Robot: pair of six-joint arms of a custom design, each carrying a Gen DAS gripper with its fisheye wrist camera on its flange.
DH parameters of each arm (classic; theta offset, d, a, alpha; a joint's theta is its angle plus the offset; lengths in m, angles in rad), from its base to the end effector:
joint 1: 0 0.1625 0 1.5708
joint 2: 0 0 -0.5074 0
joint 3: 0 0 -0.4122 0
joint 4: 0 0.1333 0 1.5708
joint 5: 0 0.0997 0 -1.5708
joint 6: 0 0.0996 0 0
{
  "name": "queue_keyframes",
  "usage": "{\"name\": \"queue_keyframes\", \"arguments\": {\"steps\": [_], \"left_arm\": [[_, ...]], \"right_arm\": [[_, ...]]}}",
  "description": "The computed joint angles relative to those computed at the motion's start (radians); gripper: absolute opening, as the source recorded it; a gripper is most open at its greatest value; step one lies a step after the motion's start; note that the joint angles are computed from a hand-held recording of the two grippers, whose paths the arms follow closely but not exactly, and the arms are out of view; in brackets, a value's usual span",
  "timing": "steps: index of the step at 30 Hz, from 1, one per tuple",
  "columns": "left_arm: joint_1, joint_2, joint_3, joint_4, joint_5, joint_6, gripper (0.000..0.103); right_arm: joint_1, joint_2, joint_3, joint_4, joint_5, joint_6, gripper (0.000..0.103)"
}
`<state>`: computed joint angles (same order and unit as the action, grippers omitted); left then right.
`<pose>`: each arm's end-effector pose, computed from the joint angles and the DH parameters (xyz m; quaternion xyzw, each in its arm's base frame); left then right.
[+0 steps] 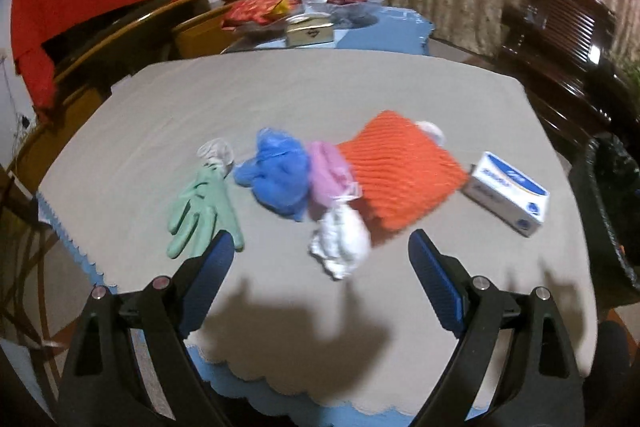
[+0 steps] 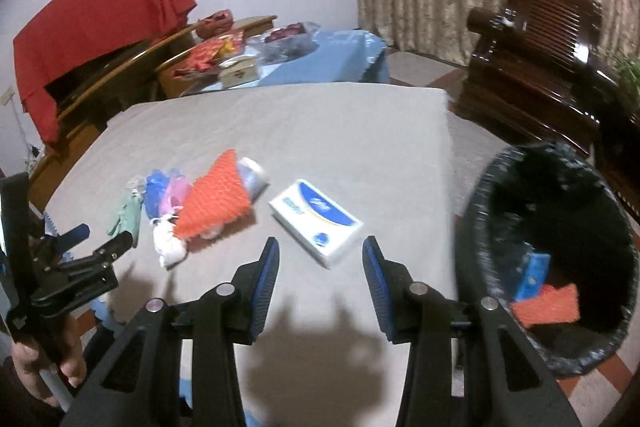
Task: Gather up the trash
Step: 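Return to the table and grasp the white alcohol-pad box with the right gripper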
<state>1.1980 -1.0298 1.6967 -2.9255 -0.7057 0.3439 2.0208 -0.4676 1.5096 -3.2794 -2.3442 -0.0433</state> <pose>-0.0614 -0.7311 0.3559 0.1674 0.8500 -0.3118 0.3902 0.3981 -0.6776 0.0409 0.0940 -0.8788 0.3687 0.2878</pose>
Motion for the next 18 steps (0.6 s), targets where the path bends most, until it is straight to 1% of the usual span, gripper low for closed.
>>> {"name": "queue_keyframes", "arguments": {"steps": [4,6,9,11,14,17,18], "left_arm": [[0.024,0.017,-0.022,0.011,-0.029,0.013,0.087],[0.035,0.033,-0.04,0.036,-0.045,0.015,0.087],[0.044,0.058,-0.048,0.031,-0.049,0.034,0.087],[0.055,0.078,-0.064,0.038,-0.048,0.045,0.086],[0.07,0.102,-0.087,0.047,-0.044,0.054,0.084],[0.084,0.12,-0.106,0.054,-0.042,0.06,0.078],[0.089,0.126,-0.115,0.064,-0.044,0.059,0.077]], "right_arm": [[-0.007,0.045,-0.052,0.005,0.004,-0.024,0.044],[-0.014,0.063,-0.072,0.001,0.0,-0.043,0.044],[-0.034,0.081,-0.094,0.014,0.009,-0.055,0.047],[-0.042,0.089,-0.103,0.005,0.005,-0.071,0.057],[-0.056,0.112,-0.122,-0.041,-0.006,-0.123,0.069],[-0.07,0.136,-0.152,-0.046,-0.013,-0.165,0.074],[-0.074,0.146,-0.164,-0.055,-0.021,-0.184,0.075]]}}
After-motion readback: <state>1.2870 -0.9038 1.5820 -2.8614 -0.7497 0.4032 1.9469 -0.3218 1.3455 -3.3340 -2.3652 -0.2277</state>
